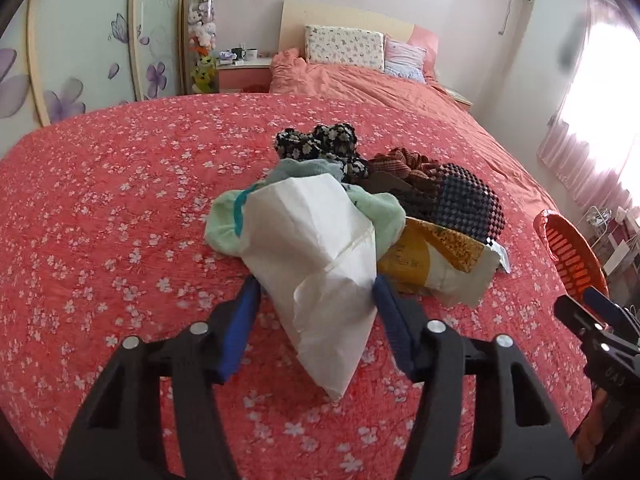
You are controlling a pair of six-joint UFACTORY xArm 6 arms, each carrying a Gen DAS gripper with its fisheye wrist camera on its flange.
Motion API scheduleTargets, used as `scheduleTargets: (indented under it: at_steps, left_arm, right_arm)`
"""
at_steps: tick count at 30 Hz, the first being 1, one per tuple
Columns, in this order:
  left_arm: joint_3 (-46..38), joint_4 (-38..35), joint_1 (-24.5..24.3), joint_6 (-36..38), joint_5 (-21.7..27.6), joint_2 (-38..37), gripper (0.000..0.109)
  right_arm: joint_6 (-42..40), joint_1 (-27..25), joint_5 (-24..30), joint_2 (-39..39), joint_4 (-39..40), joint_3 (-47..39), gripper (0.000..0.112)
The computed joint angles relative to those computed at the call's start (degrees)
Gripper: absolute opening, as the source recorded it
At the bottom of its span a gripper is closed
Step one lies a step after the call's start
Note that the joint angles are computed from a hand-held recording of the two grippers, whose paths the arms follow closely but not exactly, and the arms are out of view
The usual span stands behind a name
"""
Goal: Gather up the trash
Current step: 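Grasp the white crumpled tissue with the left tool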
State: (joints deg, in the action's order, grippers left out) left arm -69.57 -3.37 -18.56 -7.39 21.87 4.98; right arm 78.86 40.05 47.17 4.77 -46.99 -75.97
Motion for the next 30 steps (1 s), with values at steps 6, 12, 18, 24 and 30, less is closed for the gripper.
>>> scheduleTargets:
  at_steps: [6, 12, 18, 24, 30]
  left_arm:
    - [2.80, 1.45, 2.01, 0.76, -0.94, -2.28, 0.043]
    - [4.17, 8.08, 5.53, -4.21, -1.34, -3.69, 0.043]
    - [2.16, 6.44, 6.88, -3.33, 0.67, -1.92, 0.045]
    - [1.32, 5.35, 7.09, -1.97, 1.06, -1.16, 0.047]
    - [0.54, 1.94, 7.43, 0.43, 1.45, -0.56, 0.048]
  right_arm:
    - [-2.79, -0.76, -4.82, 3.41, 3.74, -2.82, 0.079]
    - [-4.55, -0.30, -1.49, 8.61, 2.27, -9.97, 0.073]
    - [-13.67, -4.12, -1.97, 13.74, 11.64, -15.76, 0.070]
    - [-24.60, -4.83, 0.33, 20.08, 17.63, -24.46, 0.068]
    - [-24.36, -3.92, 1.59, 19.09, 14.76, -22.90, 0.041]
